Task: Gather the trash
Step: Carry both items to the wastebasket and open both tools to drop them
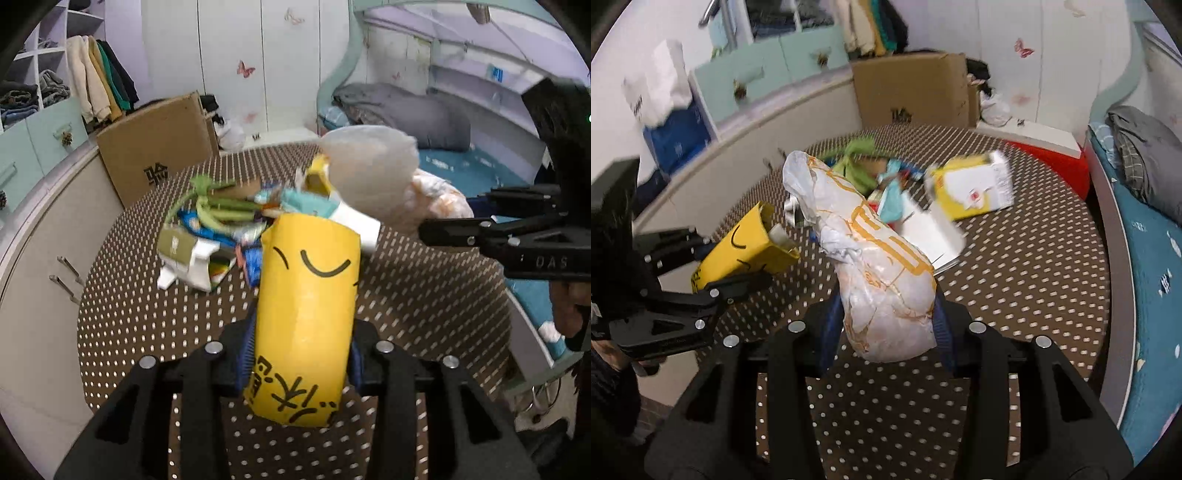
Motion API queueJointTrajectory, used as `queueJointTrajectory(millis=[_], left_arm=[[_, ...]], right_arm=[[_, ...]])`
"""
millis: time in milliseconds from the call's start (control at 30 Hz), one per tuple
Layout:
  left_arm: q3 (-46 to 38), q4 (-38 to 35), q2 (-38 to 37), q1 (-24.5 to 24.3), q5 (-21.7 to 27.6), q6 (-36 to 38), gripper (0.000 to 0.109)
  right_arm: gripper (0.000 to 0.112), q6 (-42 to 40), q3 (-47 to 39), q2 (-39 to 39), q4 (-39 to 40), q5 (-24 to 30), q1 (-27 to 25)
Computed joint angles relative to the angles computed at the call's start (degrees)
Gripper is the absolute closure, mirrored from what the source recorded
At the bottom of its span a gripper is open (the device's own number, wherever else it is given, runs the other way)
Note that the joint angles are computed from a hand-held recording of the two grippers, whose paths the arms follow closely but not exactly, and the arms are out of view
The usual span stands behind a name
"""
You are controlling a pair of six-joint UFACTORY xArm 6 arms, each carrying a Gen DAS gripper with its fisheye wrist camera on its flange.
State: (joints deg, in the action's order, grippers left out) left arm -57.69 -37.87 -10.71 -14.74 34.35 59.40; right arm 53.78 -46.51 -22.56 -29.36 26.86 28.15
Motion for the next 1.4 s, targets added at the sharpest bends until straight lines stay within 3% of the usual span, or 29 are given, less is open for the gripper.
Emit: queueJointTrajectory(millis=[233,433,667,733,900,1133,1233,1300,1400], left_arm=[[-5.53,-4.17,0.44,-3.67,0.23,-4.56,0.069],[-12.19,-2.15,4.91,-10.03,-2.22,-11.17,0.069],[-22.25,3.84,13.06,-17.1,-0.97,-19.14,0.069],[-25.82,5.53,16.13,-18.78,0.39,-21.25,0.069],[-35.4,10.31,24.87,-22.58,3.76,-25.3,0.069],[-49.17,15.85,37.2,-26.81,9.93,-29.51,0.069],[-54.54,17.86,41.89,-28.48,12.59,-30.92,0.069],[-58.62,19.01,45.2,-29.26,14.9,-31.61,0.069],[-66.17,20.77,50.96,-30.52,18.7,-32.69,0.069]], right_arm=[[0.069,4.76,3.71,-10.8,-4.3,0.97,-4.28],[0.069,5.33,6.56,-19.54,-4.5,4.06,-11.16],[0.068,-2.79,11.77,-26.59,5.44,6.45,-24.64],[0.068,-8.12,14.03,-26.91,12.27,5.37,-30.31],[0.068,-19.09,19.91,-21.86,28.37,1.41,-40.46],[0.068,-34.91,22.84,-6.89,48.98,-4.4,-46.41],[0.059,-43.12,22.04,-0.04,59.08,-6.19,-47.48],[0.045,-47.1,21.04,4.19,64.45,-6.51,-48.49],[0.038,-50.84,21.13,6.71,70.01,-7.04,-49.18]])
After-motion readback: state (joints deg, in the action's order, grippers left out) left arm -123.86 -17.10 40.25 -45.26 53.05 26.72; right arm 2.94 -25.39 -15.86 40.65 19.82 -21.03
